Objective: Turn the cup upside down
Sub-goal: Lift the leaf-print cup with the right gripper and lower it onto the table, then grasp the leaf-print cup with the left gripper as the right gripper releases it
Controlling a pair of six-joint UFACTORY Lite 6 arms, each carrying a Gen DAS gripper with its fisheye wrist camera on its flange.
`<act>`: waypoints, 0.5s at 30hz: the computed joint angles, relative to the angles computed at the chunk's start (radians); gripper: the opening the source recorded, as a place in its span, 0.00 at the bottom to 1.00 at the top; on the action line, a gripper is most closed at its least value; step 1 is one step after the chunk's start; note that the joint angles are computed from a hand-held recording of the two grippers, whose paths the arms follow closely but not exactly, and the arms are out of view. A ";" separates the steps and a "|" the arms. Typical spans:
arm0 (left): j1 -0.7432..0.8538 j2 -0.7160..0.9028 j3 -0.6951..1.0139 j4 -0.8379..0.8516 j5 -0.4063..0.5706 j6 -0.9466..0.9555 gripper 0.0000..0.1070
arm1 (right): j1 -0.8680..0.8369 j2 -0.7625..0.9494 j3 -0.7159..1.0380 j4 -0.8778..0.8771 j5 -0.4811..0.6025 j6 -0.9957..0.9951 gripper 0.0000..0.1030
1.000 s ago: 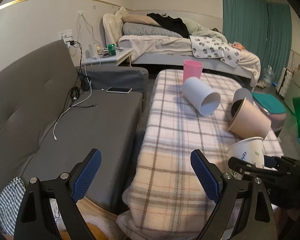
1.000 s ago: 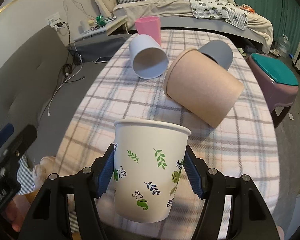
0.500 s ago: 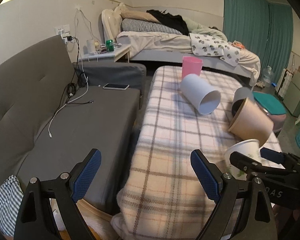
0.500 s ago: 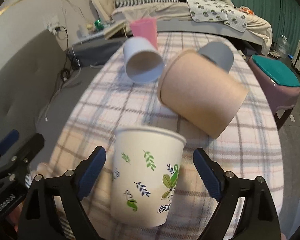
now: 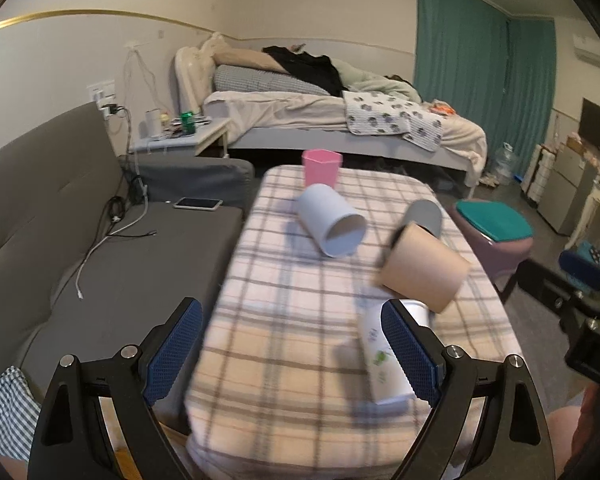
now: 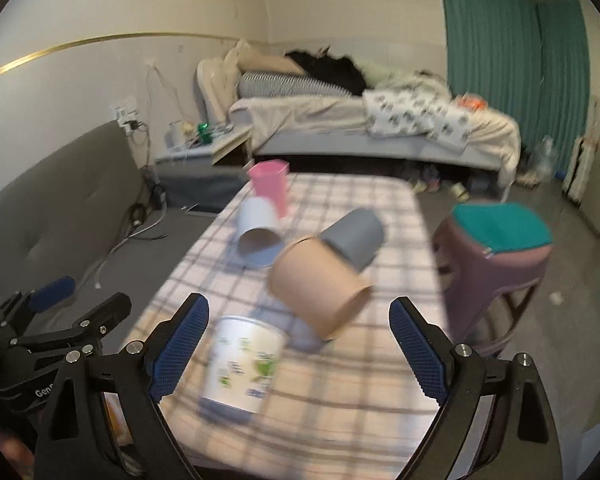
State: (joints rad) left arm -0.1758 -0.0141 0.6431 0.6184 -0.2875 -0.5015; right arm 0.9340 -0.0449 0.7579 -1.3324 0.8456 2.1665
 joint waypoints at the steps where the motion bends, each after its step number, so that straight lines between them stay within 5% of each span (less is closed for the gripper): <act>1: -0.022 -0.006 -0.011 -0.061 0.003 0.048 0.88 | 0.013 -0.028 -0.029 0.002 0.026 0.005 0.89; 15: -0.196 0.027 -0.096 -0.404 -0.071 0.267 0.88 | 0.038 -0.153 -0.299 -0.033 0.068 0.209 0.89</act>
State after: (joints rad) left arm -0.3715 0.0134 0.5468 0.2145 -0.3581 -0.2342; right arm 0.9723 -0.1982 0.4593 -1.3655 0.9132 2.3753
